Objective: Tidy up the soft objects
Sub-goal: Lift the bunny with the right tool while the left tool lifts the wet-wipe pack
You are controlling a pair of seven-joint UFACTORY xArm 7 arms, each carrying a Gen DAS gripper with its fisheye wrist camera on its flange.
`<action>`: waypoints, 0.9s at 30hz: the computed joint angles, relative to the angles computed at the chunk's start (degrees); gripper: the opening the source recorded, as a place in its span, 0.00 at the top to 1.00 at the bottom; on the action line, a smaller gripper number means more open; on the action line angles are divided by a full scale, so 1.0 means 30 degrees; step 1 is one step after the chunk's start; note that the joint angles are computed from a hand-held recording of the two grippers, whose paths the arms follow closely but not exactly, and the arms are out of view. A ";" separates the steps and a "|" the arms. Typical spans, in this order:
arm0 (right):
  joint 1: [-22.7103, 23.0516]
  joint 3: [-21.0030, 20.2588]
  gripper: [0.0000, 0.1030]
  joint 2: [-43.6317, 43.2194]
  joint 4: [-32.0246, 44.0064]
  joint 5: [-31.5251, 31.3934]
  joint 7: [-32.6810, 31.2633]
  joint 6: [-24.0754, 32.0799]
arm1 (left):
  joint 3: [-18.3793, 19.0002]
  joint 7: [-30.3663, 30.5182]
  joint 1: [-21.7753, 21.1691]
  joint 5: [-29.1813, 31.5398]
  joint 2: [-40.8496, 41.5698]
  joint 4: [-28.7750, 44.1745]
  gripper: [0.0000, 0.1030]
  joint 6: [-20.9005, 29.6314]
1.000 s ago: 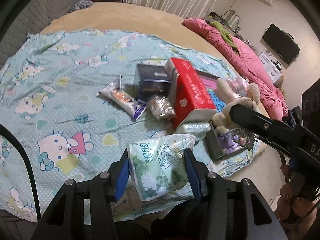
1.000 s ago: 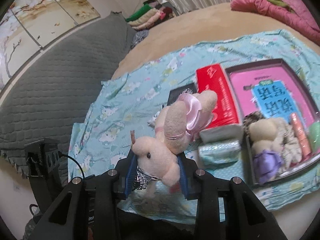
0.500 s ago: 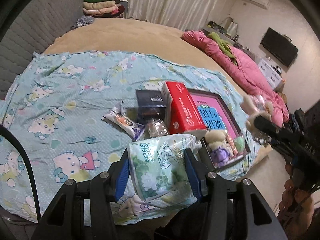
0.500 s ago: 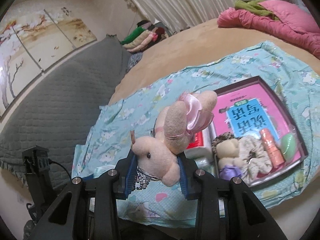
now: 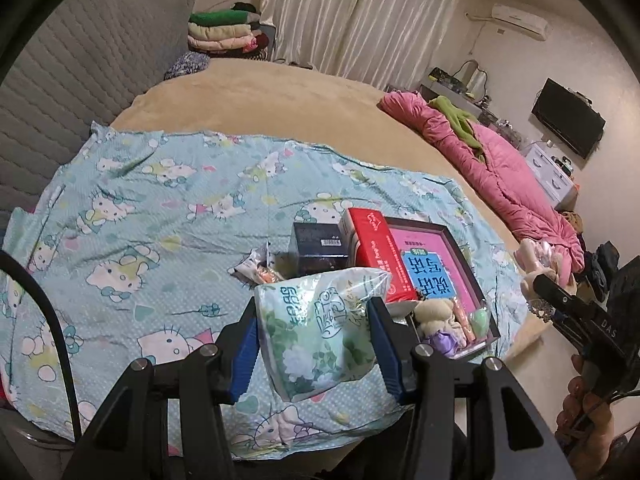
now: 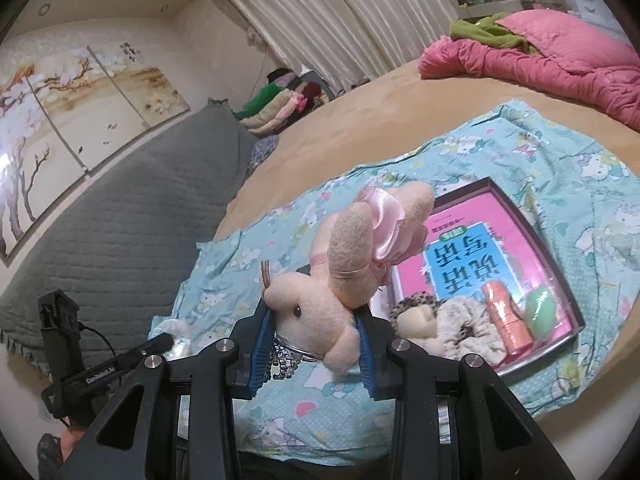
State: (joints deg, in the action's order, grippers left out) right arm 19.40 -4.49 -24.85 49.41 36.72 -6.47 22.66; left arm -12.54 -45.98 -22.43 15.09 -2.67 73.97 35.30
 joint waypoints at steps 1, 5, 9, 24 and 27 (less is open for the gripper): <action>-0.0097 -0.0017 0.63 -0.0141 -0.0092 -0.0044 0.0067 -0.0012 | -0.0060 0.0012 -0.0054 0.0090 0.0106 0.0196 0.50 0.0025; -0.0423 -0.0190 0.63 -0.0616 -0.0429 -0.0340 0.0243 0.0072 | -0.0195 0.0193 -0.0383 0.0133 0.0514 0.0815 0.50 0.0031; -0.0753 -0.0199 0.63 -0.0888 -0.0558 -0.0940 0.0529 0.0211 | -0.0292 0.0276 -0.0885 0.0464 0.1214 0.1679 0.50 0.0367; -0.0987 -0.1132 0.63 -0.1938 -0.1048 -0.1313 0.0376 0.0205 | 0.0086 0.1093 -0.2913 0.1277 0.3842 0.5577 0.50 0.1496; -0.1241 -0.1063 0.63 -0.2136 -0.1189 -0.1655 0.0444 0.0127 | 0.0238 0.1366 -0.3312 0.1268 0.4384 0.6422 0.50 0.1725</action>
